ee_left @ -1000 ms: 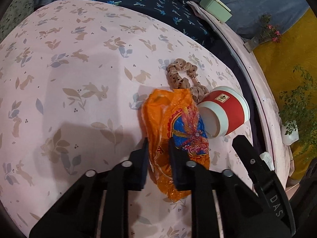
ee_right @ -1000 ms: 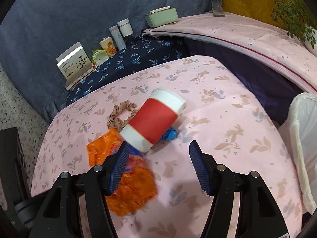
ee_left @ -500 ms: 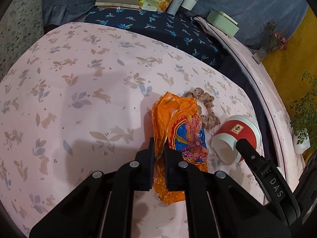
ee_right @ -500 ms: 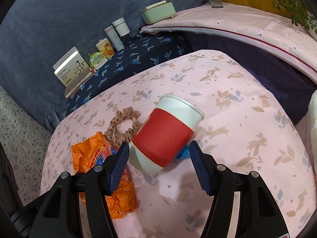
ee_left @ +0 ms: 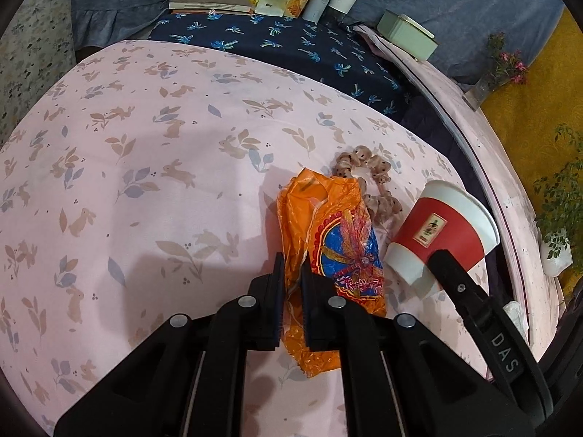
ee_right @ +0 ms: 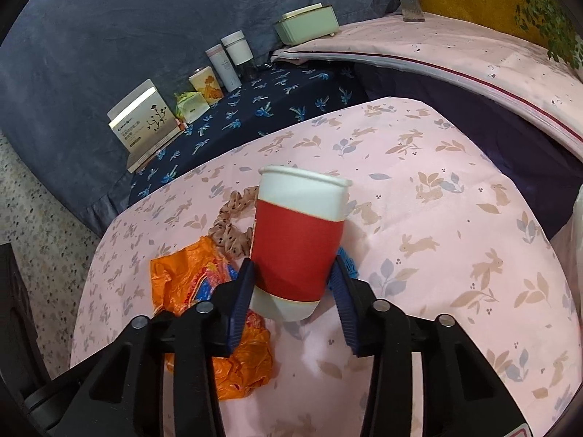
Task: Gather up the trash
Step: 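Grasp the orange plastic bag with the left tool while the right tool grasps the red paper cup, then lift the red paper cup with the right tool while the left tool holds the orange bag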
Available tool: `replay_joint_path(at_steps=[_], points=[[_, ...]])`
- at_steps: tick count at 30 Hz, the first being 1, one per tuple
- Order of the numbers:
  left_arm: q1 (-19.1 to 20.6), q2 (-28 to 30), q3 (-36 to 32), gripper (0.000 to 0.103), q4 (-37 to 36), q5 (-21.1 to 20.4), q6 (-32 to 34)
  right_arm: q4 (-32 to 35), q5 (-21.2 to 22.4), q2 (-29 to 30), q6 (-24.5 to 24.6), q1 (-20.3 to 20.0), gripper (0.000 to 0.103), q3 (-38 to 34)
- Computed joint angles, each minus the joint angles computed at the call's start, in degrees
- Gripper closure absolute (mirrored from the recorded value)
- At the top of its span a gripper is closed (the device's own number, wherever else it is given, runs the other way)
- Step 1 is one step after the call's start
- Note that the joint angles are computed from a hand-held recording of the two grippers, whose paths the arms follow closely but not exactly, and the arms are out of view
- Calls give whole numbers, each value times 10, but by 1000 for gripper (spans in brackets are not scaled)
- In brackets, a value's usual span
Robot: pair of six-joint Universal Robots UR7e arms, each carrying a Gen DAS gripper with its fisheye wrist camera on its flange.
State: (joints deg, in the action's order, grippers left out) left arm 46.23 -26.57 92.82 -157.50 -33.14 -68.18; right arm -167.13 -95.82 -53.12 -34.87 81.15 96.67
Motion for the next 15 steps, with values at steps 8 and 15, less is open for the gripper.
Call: replay_joint_path(at_steps=[8,15], points=[[-30,2,8,96,17,-1,-26,7,5,-59,-28,-12,91,59],[-54,11,6,96,28,-6,-40,11,17,-121,-55,-36,91,113]])
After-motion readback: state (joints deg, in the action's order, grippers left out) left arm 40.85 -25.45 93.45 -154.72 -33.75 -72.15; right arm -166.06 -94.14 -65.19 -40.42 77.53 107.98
